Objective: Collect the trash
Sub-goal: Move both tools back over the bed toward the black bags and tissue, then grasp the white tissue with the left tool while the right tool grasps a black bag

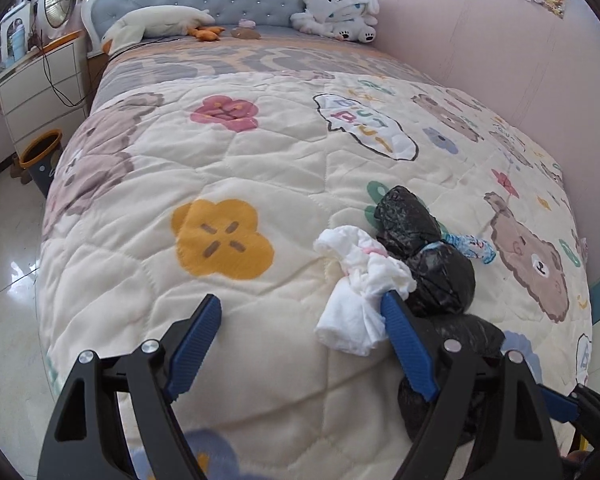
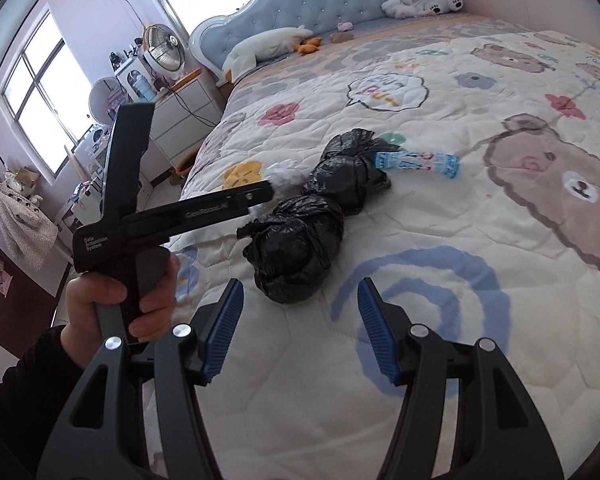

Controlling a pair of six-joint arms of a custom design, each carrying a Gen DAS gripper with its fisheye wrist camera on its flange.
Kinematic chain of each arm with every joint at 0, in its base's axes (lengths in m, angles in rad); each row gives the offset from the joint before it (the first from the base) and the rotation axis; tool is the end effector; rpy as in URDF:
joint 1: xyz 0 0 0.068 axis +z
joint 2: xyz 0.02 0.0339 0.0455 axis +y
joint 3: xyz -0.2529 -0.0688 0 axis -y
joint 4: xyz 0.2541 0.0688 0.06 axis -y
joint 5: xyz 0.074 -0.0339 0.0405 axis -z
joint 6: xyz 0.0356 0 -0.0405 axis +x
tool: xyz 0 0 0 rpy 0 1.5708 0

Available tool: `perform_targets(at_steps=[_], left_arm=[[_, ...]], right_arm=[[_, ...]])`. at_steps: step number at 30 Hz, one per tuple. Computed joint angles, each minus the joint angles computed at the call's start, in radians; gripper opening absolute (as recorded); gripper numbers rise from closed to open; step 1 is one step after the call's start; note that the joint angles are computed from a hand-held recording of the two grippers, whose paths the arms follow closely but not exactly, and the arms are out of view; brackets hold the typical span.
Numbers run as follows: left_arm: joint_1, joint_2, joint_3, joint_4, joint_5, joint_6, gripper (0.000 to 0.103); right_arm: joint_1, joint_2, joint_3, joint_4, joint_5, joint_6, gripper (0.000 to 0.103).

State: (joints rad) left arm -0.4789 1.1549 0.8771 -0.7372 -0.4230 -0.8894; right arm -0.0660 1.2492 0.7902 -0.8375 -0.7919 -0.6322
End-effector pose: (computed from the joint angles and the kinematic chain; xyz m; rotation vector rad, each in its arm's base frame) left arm 0.2151 -0.0952 0.2424 -0.6469 2.3705 -0.0341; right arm 0.2225 0.0107 0.1993 -0.8333 2.3502 0.8604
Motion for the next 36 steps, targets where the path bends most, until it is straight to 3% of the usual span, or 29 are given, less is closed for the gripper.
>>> perform_targets(at_steps=[10, 13, 20, 27, 36], left_arm=[[0.111, 0.012, -0.047, 0.141, 0.082, 0.072, 0.078], [0.149, 0.011, -0.057, 0.195, 0.125, 0.099, 0.069], [0.135, 0.038, -0.070, 0.289, 0.182, 0.178, 0.057], [0.140, 0.058, -0.071, 0.349, 0.259, 0.203, 0.020], [0.120, 0.023, -0.086, 0.344, 0.227, 0.164, 0.013]], right_arm=[[0.172, 0.067, -0.020, 0.226, 0.069, 0.201, 0.057], [0.211, 0.086, -0.021, 0.282, 0.088, 0.246, 0.056], [0.249, 0.134, -0.020, 0.345, 0.118, 0.285, 0.040], [0.226, 0.130, -0.021, 0.325, 0.108, 0.263, 0.027], [0.127, 0.076, -0.012, 0.201, 0.062, 0.189, 0.026]])
